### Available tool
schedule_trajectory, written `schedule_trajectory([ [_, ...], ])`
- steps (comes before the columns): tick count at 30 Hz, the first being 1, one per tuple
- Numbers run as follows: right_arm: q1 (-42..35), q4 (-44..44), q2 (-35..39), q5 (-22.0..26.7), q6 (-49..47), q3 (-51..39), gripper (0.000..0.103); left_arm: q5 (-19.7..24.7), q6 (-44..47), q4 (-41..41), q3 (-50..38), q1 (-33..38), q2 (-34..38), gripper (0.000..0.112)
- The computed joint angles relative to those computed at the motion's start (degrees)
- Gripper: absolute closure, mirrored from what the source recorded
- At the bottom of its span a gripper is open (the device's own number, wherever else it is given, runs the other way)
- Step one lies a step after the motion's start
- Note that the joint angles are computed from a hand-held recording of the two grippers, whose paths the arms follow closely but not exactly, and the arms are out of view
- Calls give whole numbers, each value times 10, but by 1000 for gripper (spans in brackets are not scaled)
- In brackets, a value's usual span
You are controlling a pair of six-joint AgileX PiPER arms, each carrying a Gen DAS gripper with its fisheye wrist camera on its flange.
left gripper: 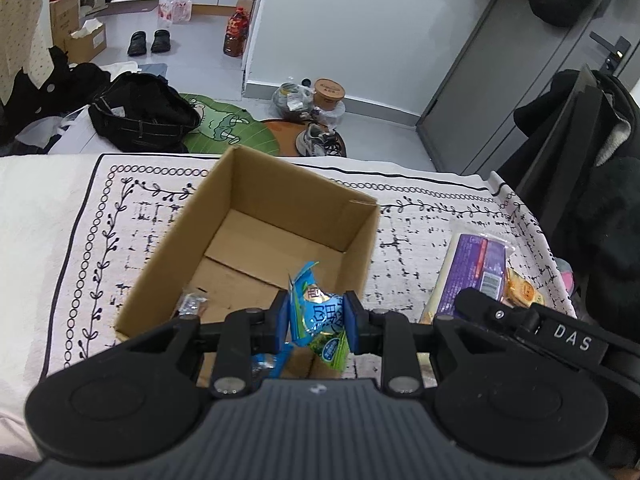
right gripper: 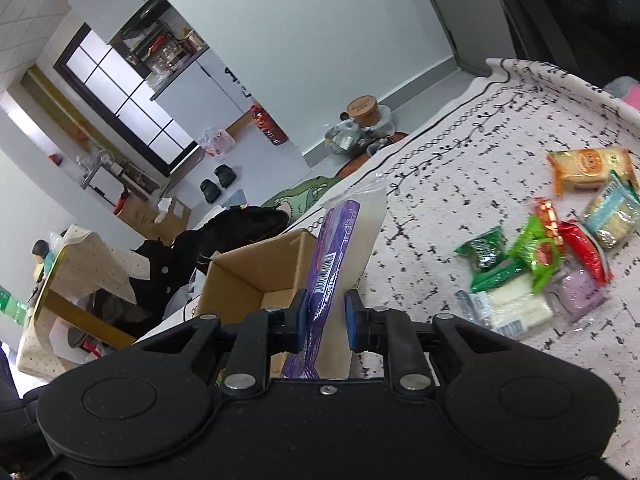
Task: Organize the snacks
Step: 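Drop the blue packet into the box with the left tool while the right tool places the purple bar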
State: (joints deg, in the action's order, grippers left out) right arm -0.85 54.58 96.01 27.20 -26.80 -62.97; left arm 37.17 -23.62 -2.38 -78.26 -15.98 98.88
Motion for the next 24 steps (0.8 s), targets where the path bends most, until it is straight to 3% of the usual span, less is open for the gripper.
schedule_trajectory([
  [18,69,26,35,-4,-32,-33,83,15,70,-52,11,83,3,77],
  [24,69,33,34,4,-40,-35,61,18,81,-64,15,95,-2,69],
])
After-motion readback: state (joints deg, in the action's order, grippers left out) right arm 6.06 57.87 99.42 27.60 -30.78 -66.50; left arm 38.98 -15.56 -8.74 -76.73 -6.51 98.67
